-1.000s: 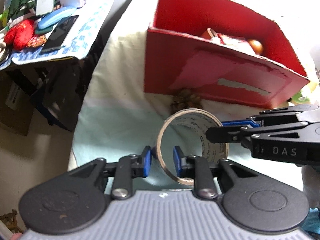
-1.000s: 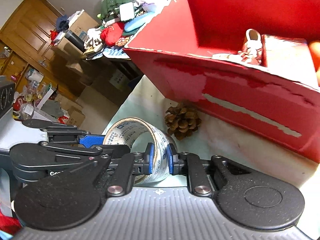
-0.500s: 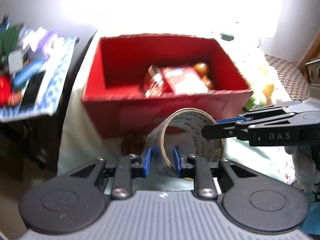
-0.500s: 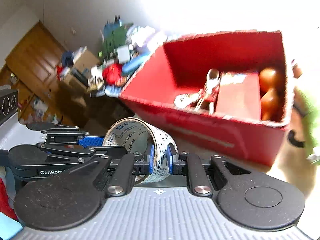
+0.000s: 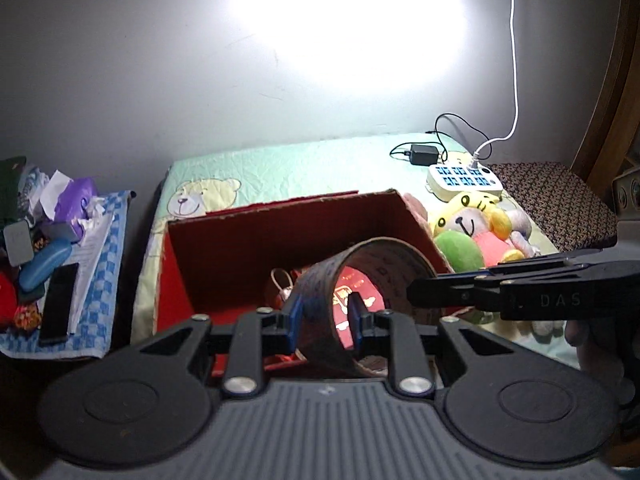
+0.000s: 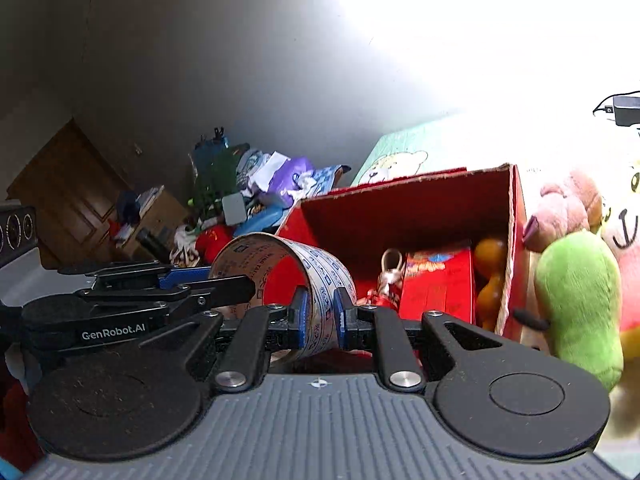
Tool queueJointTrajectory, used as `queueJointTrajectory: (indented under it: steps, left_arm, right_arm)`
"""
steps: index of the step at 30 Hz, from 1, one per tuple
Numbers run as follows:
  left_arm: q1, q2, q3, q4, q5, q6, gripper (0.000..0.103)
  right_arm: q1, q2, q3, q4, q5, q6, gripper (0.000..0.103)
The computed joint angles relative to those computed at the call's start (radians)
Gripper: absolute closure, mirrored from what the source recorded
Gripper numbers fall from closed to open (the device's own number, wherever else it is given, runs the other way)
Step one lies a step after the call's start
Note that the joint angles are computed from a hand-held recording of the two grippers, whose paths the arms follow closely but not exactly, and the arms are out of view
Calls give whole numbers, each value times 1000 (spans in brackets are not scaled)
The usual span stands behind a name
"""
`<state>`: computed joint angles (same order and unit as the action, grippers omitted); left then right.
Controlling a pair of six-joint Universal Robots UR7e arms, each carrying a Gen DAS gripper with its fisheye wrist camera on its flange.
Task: Organize objects
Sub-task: 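Grasp the tape roll's rim with the right gripper and lift it, then carry the tape roll into the box and lower it beside the ribbon item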
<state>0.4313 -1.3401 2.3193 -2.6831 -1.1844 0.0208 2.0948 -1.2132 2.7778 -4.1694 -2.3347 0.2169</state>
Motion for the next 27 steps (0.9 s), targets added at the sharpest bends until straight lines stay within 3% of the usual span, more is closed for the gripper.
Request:
queueJointTrajectory:
  steps: [7,18,27]
  left_arm:
    - [52,83,-54,-77,54,47,80]
    - [157,199,-126,-98,118,98,79]
    - [212,293,-179,-84,122,122,79]
  right_arm:
    - [-183,-38,-39,26,170,-61,89]
    - [-402,-128,-129,374,386,-16,90]
    - [-499,-163,-166,548,445,-6,89]
